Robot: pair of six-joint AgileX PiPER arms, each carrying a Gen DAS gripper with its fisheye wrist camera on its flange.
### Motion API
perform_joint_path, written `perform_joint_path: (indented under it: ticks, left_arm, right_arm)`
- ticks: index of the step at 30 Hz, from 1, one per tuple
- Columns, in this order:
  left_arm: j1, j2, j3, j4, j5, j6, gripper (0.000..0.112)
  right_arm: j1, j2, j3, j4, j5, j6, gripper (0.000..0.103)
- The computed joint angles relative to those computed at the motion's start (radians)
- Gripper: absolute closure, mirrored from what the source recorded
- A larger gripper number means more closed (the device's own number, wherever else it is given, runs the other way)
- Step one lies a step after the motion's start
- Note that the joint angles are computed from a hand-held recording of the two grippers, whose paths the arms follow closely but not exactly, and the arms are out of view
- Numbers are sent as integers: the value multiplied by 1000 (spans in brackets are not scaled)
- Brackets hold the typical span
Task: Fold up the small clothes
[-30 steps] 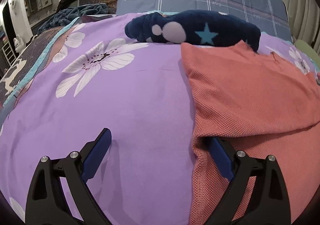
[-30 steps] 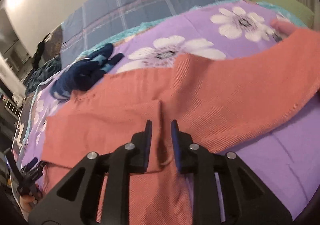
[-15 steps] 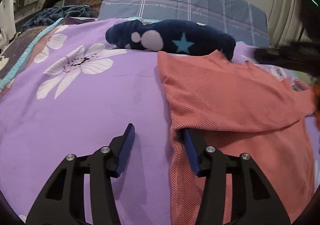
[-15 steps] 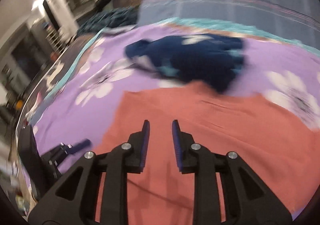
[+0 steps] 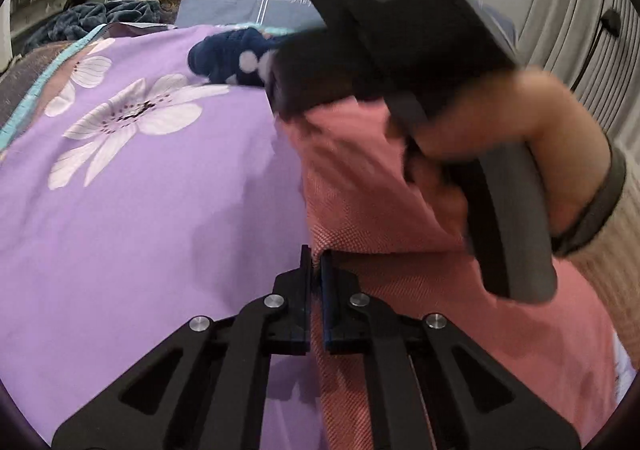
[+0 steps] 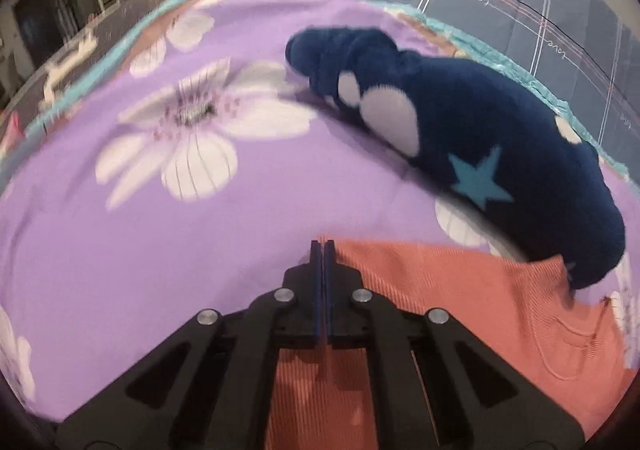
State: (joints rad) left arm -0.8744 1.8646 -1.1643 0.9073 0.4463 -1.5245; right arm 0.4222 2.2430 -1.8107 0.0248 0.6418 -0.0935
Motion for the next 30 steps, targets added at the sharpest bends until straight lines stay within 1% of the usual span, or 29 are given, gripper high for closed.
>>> perform_joint_path:
  ticks: [1,3,5,6,7,8,9,11,12,13,14,15,16,17,18,19,20,21,22,23,24,25,27,28,29,30]
  left_arm:
    - [-6,3,-10,-36,29,36,109]
    - [-6,3,-13,-72,42,72,108]
    - [-3,-5,-1,-76,37,81,106]
    - [-3,-12,7,-70,36,75,105]
    - [-2,-16,11,-71,36,77,104]
    - [-2,-23,18,-64,38,74,100]
    - [-1,-27,22,-58,39,69,95]
    - [-1,-41,34,-37,46,46,90]
    - [0,-51,41,-33,47,41,90]
    - [0,-66,52,-20,49,28,90]
    - [-4,-79,60,1,54,10,90]
    - [-11,-102,78,48,63,-29,90]
    - [-18,-114,82,81,68,-57,90]
    - [-24,-136,100,129,63,-103,90]
    - [-27,-150,113,169,48,-143,90]
    - [-30,-170,134,244,17,-214,90]
    - [-36,-173,136,281,0,-244,90]
    - [-45,-170,128,281,-11,-235,90]
    - [-50,-144,99,241,-20,-185,89]
    - [-49,-107,57,161,-21,-99,89]
    - [-43,-72,13,72,-16,-6,89]
    - [-41,-21,-44,-27,-3,94,89]
    - [-39,70,-141,-179,50,268,88]
    - [-39,113,-180,-211,79,315,88]
    - [-43,116,-190,-206,94,321,88]
    - [-42,119,-213,-242,125,365,88]
  right_arm:
    - [-9,12,-18,51,-3,-23,103]
    - [-25,36,-47,154,-3,-108,103]
    - [-30,61,-86,165,42,-118,103]
    - [-45,42,-57,204,39,-141,103]
    - [-63,0,5,255,4,-177,103]
    - [-83,-61,103,316,-61,-235,102]
    - [-119,-135,203,409,-96,-332,101]
    - [-188,-277,403,575,-174,-532,90]
    - [-243,-359,503,645,-182,-632,87]
    - [-293,-430,603,728,-212,-732,85]
    - [-377,-504,703,801,-213,-832,85]
    - [-444,-541,767,878,-205,-931,85]
    - [-521,-566,820,947,-183,-1028,85]
    - [-599,-578,856,985,-155,-1086,84]
    - [-694,-585,893,1005,-129,-1123,83]
    - [-763,-579,912,1017,-120,-1143,84]
    - [-806,-568,919,1022,-112,-1151,84]
    - [-861,-536,916,1012,-103,-1134,84]
    - [-897,-498,909,1024,-93,-1143,87]
    - [-921,-467,904,1067,-62,-1192,87]
    - [-945,-434,904,1138,-28,-1281,87]
    - [-950,-422,908,1177,-23,-1329,87]
    - [-941,-429,927,1218,-34,-1346,86]
    - [-942,-434,930,1216,-33,-1343,82]
    - [-941,-433,930,1221,-31,-1353,80]
    - [-938,-442,940,1229,-39,-1374,80]
